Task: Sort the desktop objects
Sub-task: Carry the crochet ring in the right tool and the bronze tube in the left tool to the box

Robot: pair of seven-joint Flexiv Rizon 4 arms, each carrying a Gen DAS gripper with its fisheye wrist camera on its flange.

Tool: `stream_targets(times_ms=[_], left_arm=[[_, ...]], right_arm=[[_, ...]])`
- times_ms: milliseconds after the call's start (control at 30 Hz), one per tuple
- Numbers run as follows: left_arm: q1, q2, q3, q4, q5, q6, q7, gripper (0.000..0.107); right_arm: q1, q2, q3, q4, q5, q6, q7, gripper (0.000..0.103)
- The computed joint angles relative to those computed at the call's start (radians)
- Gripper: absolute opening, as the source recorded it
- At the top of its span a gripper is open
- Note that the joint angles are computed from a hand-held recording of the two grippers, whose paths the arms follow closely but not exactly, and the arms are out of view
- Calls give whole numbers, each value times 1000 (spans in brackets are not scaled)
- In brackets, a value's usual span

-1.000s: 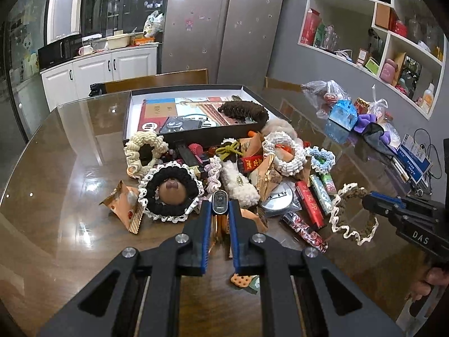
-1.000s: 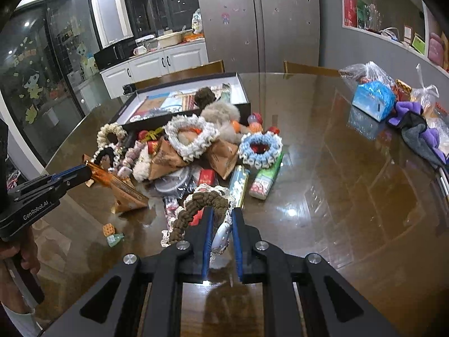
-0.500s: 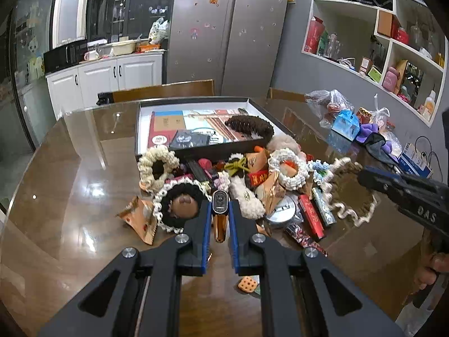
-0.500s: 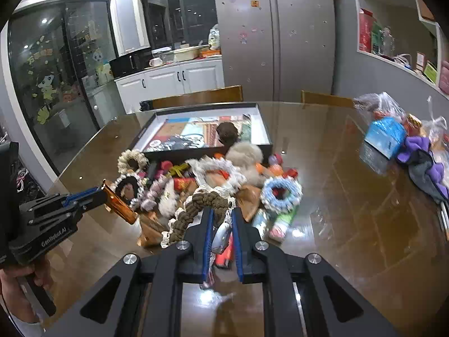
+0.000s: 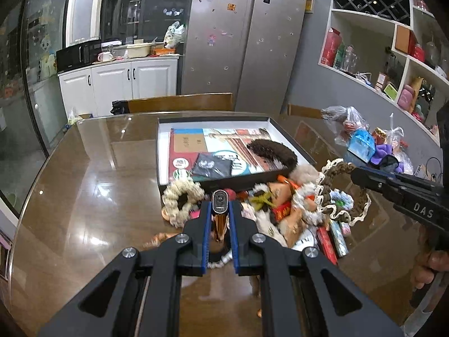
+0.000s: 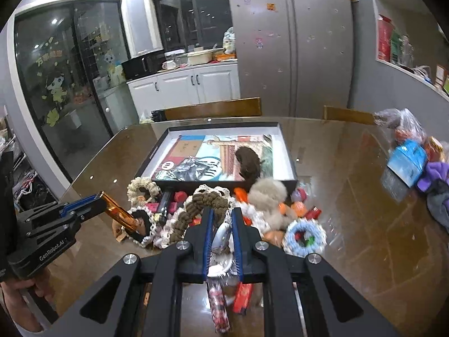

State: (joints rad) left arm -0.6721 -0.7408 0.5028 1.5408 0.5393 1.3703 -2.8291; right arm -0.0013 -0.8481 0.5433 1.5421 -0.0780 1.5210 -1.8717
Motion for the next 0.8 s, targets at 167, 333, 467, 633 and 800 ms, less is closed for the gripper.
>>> stream_targets(times_ms=[167,333,467,633,800], left_arm=[[74,-7,-49,-40,-29,-6,86,13],[157,-36,-106,-108,-81,-13,194,13],[211,-77,-143,-166,-143,-16,282,13],[265,-140,-181,-246,-226,-28,391,13],[317,-209,-228,-318,-310,-37,492,13]], right_arm=[[5,-38,42,-107,7,-88,-43,13],[52,-62,25,-205,36,-170,-90,13],[114,-99,-30,-302,49,-237,-100,13],[192,-168,-101,-451,71,-317,-99,13],[259,-249,-168,-607,90,-400,-104,14]])
